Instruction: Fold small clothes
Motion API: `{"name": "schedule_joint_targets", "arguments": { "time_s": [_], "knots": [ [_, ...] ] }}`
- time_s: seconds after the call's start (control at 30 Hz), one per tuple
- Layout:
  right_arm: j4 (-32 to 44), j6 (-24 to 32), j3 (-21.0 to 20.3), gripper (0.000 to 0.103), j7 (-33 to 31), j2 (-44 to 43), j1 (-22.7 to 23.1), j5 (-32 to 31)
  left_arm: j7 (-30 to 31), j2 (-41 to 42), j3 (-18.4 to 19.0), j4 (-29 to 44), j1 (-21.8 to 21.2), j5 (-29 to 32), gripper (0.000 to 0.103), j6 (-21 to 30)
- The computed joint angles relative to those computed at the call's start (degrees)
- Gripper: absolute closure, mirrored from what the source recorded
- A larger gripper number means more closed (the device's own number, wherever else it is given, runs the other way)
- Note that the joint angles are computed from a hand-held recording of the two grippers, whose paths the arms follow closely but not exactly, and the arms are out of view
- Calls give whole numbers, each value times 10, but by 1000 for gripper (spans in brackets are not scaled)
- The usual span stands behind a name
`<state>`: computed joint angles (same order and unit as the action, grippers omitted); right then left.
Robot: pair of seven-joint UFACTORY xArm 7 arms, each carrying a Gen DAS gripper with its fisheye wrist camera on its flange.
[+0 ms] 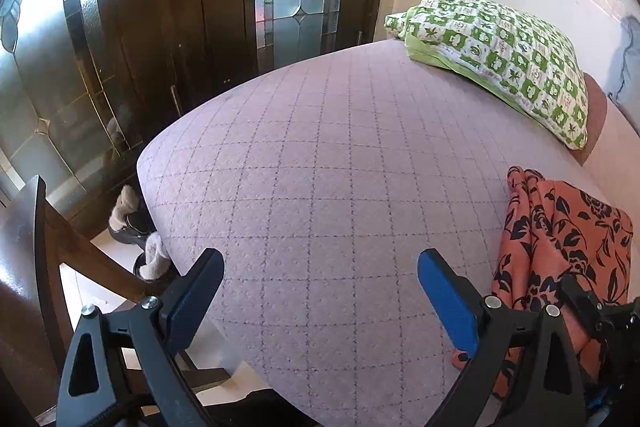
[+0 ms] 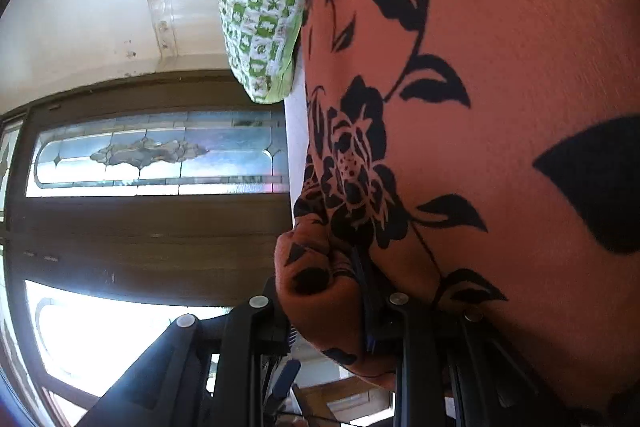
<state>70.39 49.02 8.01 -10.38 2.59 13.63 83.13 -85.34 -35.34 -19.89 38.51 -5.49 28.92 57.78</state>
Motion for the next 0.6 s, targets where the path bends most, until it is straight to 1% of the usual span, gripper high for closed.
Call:
{"name": "schedule_joint_targets", "arguments": {
  "time_s": [0.07, 0.13, 0.17, 0.23, 0.27, 0.3, 0.33, 0.37, 0.4, 0.43, 0.47, 0.5, 0.53, 0.57, 0.6],
  "knots": [
    [-14, 11, -3, 75, -8, -8, -4, 24, -4, 6, -6, 6, 1, 5, 5, 2],
    [-42, 8, -6, 74, -29, -29, -5, 64, -9, 12, -13, 13, 1, 12, 5, 8],
    [-55, 16, -10, 69, -31, -41, -6, 75, -12, 16, -17, 17, 0, 17, 5, 12],
    [-71, 73, -24, 45, -41, -52, -11, 105, -24, 20, -30, 27, 0, 32, 5, 23],
    [-79, 97, -29, 25, -46, -56, -13, 121, -32, 20, -37, 31, 0, 45, 5, 27],
    [-90, 119, -46, 19, -40, -68, -7, 128, -37, 21, -41, 34, -1, 54, 5, 30],
    [-95, 118, -39, 19, -32, -80, -20, 115, -46, 23, -50, 40, -1, 69, 5, 34],
    [-101, 115, -43, 19, -37, -94, -23, 102, -51, 24, -54, 44, -2, 80, 5, 35],
    [-109, 112, -49, 19, -53, -111, -26, 92, -56, 26, -56, 47, -5, 91, 5, 28],
    [-108, 102, -54, 19, -65, -123, -31, 68, -59, 32, -57, 51, -9, 100, 5, 15],
    [-106, 98, -59, 21, -62, -130, -33, 42, -59, 40, -57, 57, -12, 106, 5, 9],
    [-100, 86, -53, 29, -55, -134, -49, 12, -59, 51, -60, 66, -15, 116, 5, -2],
    [-96, 87, -72, 35, -55, -134, -40, 6, -63, 57, -62, 70, -18, 128, 5, -13],
    [-98, 90, -78, 46, -59, -134, -41, 11, -71, 61, -66, 75, -19, 144, 5, -23],
    [-97, 87, -83, 50, -60, -135, -45, 6, -83, 65, -76, 81, -18, 167, 5, -31]
  ]
}}
